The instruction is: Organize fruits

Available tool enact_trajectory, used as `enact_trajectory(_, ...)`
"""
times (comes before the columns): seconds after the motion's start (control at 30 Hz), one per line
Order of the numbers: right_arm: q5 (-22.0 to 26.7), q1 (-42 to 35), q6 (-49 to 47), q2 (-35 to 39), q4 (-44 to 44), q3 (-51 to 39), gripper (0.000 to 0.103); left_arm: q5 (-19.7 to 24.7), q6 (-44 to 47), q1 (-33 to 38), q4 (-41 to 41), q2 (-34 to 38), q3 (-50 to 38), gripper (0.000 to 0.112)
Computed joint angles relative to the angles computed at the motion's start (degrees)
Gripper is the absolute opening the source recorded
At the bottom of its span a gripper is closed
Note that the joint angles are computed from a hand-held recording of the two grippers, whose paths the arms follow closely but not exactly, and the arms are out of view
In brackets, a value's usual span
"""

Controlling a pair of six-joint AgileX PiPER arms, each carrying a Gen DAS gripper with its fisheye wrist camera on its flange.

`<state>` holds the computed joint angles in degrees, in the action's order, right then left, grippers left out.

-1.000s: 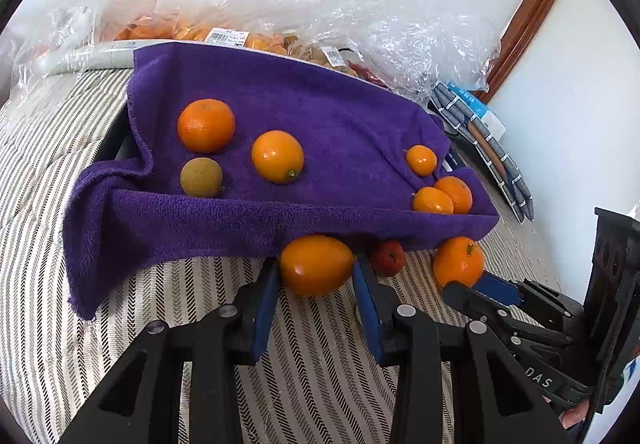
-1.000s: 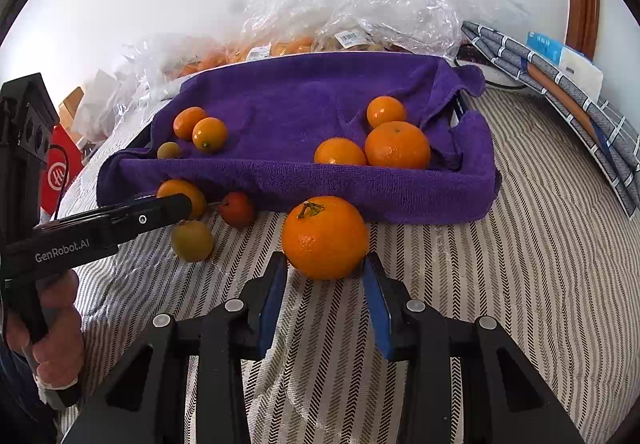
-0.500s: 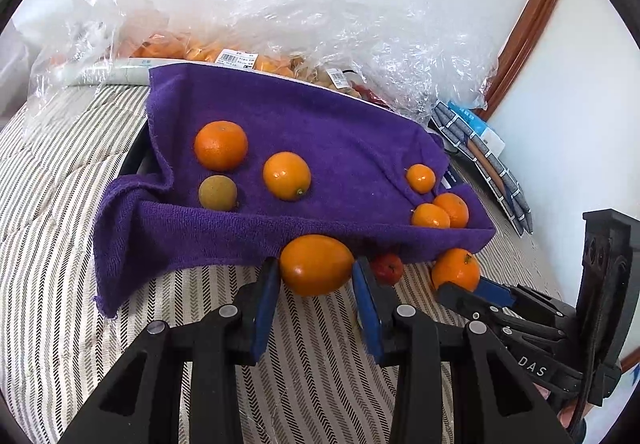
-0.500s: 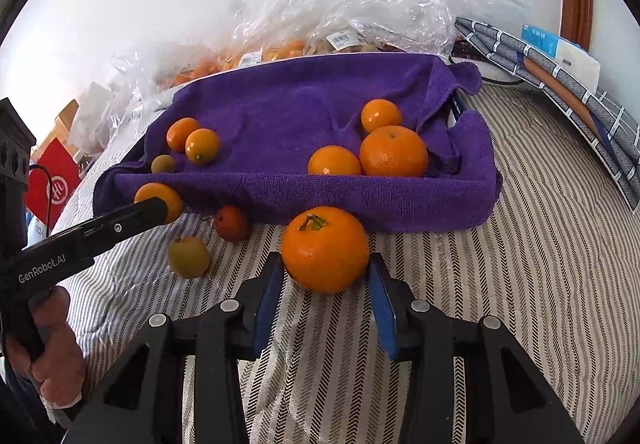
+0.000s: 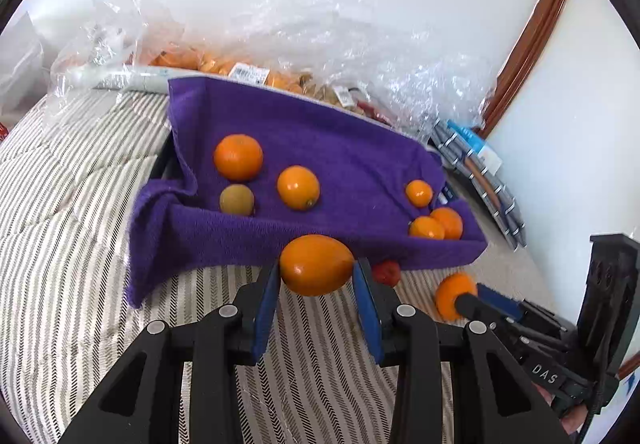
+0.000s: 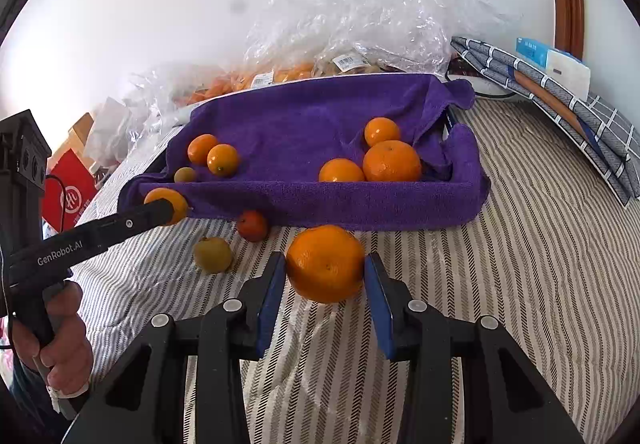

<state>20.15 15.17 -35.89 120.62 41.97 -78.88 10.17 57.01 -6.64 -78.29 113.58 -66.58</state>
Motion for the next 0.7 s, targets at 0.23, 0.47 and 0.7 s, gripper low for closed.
enact_trajectory(0.23,-1.22,1.19,5.35,-2.81,-5.64,1.19,0.025,0.46,6.67,0.48,-5.78,-2.27,1.58,0.035)
enact_trajectory(0.47,-2.42,2.96,12.82,-0.37,-14.12,-1.01,0.047,1.33,-1.4,2.32,2.89,-2.94,1.77,0.035)
enact_trajectory(0.7,3.55,3.2,10.71,4.6,-11.73,-8.0,0.053,1.53,-7.44,3.43,9.68,-3.0,1.43,0.035)
